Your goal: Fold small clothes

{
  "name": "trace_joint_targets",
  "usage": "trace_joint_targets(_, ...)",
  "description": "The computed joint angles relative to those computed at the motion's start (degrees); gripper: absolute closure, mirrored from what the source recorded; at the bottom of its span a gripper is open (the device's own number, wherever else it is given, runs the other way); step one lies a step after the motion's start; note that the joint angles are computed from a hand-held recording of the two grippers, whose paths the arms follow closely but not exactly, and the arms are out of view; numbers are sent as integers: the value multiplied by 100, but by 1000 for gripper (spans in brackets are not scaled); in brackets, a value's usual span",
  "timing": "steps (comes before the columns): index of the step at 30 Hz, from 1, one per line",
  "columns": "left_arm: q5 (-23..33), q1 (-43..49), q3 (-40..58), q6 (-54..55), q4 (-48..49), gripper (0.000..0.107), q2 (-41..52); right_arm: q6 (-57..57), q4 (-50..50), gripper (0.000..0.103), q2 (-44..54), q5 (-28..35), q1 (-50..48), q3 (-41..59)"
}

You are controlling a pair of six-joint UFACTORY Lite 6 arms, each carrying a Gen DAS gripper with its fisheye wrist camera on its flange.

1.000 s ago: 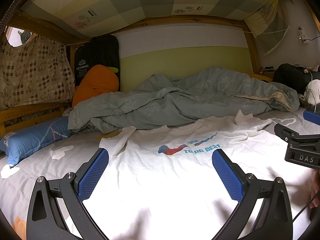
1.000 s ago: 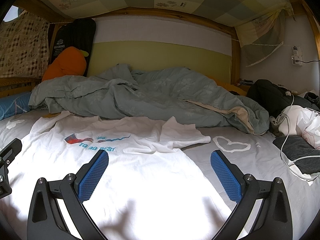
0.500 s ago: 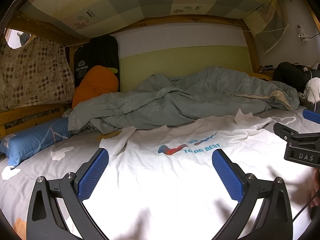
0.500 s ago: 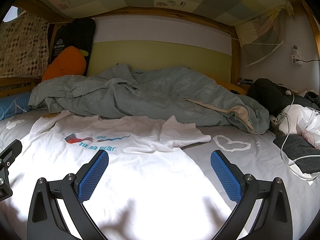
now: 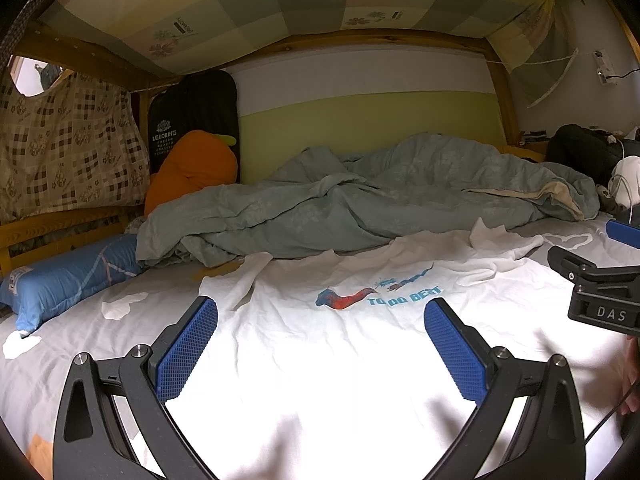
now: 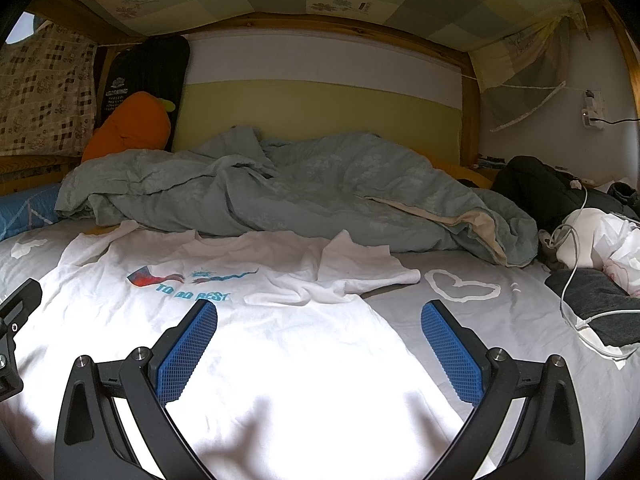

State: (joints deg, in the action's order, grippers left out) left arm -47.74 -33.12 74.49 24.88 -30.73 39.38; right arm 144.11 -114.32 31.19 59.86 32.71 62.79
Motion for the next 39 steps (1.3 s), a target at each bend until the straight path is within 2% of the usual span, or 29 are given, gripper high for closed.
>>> trace_joint_targets(9, -337, 81, -532, -443, 380, 4, -326, 349, -118, 1, 215, 276, 34, -154)
trace_joint_targets(16, -360, 228, -955, -990, 931, 4, -626, 572, -386, 1, -232, 215, 8, -527)
trace_joint_targets(19, -832, 24, -1392, -615, 17, 4, -960, 671, -250, 1, -640, 366, 151, -937)
trace_joint_targets(23, -891, -63, -2313, -256, -263, 4, -2294, -255, -128, 1, -1972, -254, 276, -1562)
trace_joint_targets(25, -890, -111, -2829, 16, -362, 4, -3210, -801, 280, 1, -2832, -97, 558, -1946)
trace_joint_targets(29, -201, -31, -3777, 321, -233, 4, -5118, -2047, 1219, 1, -4714, -200, 1076, -2736)
trace_joint_targets(32, 74, -108, -4231, 572, -615, 4, -5899, -2787, 2330, 1, -6270, -578, 1384, -3364)
trace_joint_targets(35, 160, -164, -4867, 204, -675, 4, -6503, -3134, 3354, 1, -7496, -450, 1709, -4041)
trace_joint_targets(38, 276, -239, -5175, 61, -865, 4, -6639, -3491, 4217, 11, -7892, -310, 1655, -4466)
trace_joint_targets(39, 242, -266, -5188, 42, -972, 4, -6539, -3635, 4547, 18, -8000, -351, 1603, -4627)
